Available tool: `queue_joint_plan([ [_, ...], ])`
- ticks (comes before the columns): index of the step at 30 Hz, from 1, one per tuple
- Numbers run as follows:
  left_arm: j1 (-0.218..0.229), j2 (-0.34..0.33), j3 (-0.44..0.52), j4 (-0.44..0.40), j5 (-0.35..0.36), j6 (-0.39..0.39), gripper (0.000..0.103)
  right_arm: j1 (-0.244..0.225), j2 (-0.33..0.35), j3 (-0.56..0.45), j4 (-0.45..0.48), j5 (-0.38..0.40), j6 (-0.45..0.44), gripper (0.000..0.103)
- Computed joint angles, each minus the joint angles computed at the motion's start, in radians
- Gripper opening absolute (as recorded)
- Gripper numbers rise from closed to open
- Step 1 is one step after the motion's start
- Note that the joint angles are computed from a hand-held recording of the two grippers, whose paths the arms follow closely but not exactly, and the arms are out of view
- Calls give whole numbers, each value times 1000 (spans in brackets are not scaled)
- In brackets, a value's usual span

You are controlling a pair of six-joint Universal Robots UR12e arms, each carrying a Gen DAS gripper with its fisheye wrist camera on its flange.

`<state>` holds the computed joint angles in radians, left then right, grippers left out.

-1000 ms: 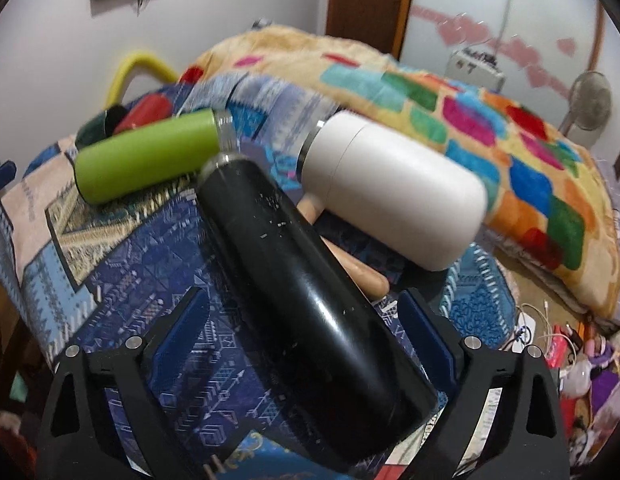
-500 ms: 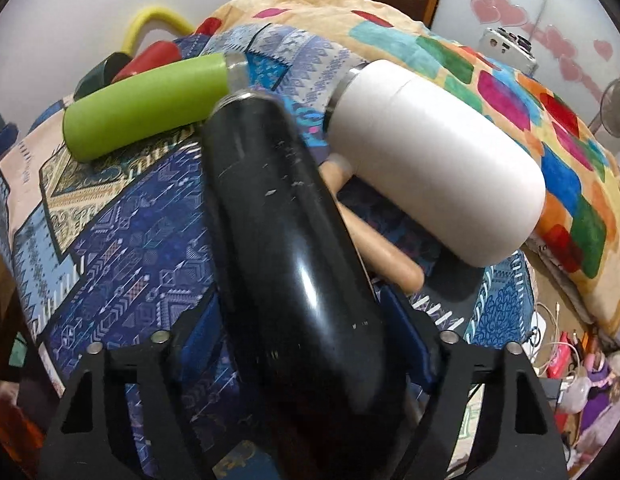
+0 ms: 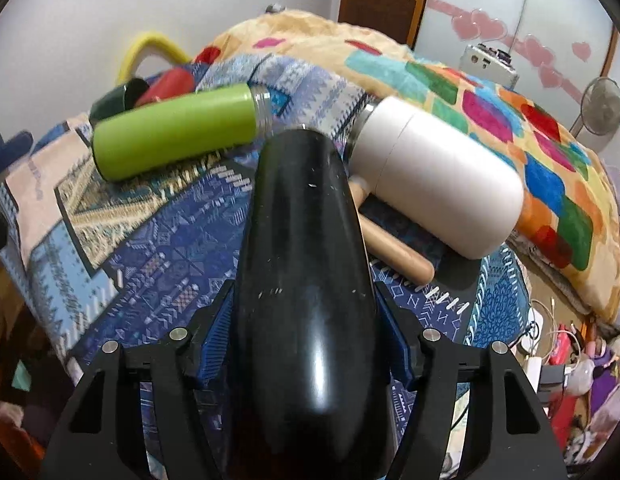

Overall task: Flip cup upright
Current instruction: 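Move the right gripper to the lying black thermos and close on it, then lift the black thermos with the right gripper and swing it toward the left gripper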

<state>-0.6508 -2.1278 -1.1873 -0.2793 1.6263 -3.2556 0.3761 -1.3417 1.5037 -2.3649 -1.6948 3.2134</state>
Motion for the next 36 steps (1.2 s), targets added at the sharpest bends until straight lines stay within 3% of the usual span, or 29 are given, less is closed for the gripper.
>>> queue_joint_plan([
  [24, -5, 86, -88, 91, 54, 14, 103, 86, -46, 74, -283, -53, 69, 62],
  [36, -1, 114, -131, 77, 57, 18, 103, 122, -3, 75, -292, -11, 110, 62],
])
